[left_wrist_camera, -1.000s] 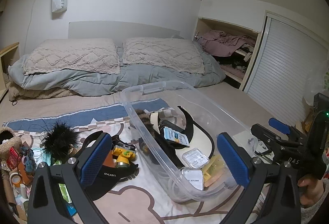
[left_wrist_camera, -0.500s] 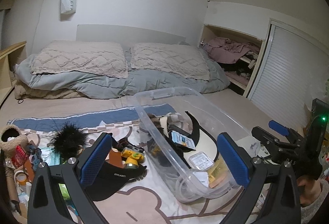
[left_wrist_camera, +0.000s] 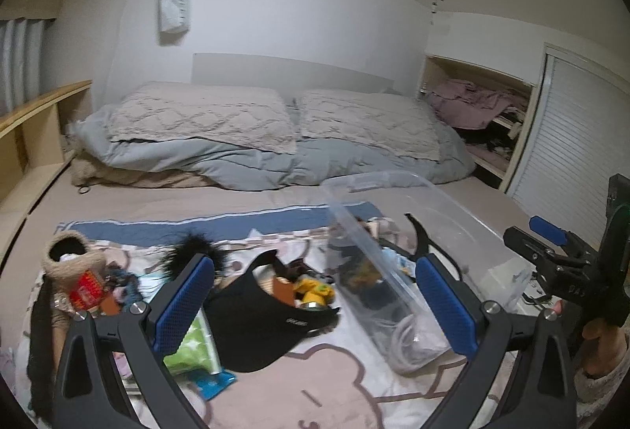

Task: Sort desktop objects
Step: 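Move both tools from the bin back over the pile of items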

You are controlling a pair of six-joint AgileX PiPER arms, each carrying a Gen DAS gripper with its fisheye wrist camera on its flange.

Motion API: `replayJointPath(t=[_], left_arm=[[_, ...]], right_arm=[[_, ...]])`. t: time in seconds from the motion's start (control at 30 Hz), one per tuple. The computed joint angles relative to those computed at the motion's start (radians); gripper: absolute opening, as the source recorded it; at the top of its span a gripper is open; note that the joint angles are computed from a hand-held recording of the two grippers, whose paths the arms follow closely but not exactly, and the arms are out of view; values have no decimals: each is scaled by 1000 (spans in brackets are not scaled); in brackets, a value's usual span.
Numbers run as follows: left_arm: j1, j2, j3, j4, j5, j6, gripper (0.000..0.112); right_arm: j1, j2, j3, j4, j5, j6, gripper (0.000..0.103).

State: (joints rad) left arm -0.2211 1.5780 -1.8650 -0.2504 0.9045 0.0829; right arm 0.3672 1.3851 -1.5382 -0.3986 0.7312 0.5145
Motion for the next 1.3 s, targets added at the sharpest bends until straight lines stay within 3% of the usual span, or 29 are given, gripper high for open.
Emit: replayJointPath(t=[0.47,0.77,1.0,1.17,1.3], left_arm=[[240,-154,183,-74,-42,133,103],[417,-227,303,-140,-96,250,103],[525,-238,356,-174,-113,306,103],[574,-270,446,-206,-186,393,103],[632,-252,462,-277,-134,470,103]], right_arm=[[157,82,-76,-37,-7,39,103],[262,151,-114,-32,-61,6,103],[337,195,-153,24,-98,-65,103],[367,260,-232,110,-72,-174,103],[388,317,-287,100,-46,-190,103]])
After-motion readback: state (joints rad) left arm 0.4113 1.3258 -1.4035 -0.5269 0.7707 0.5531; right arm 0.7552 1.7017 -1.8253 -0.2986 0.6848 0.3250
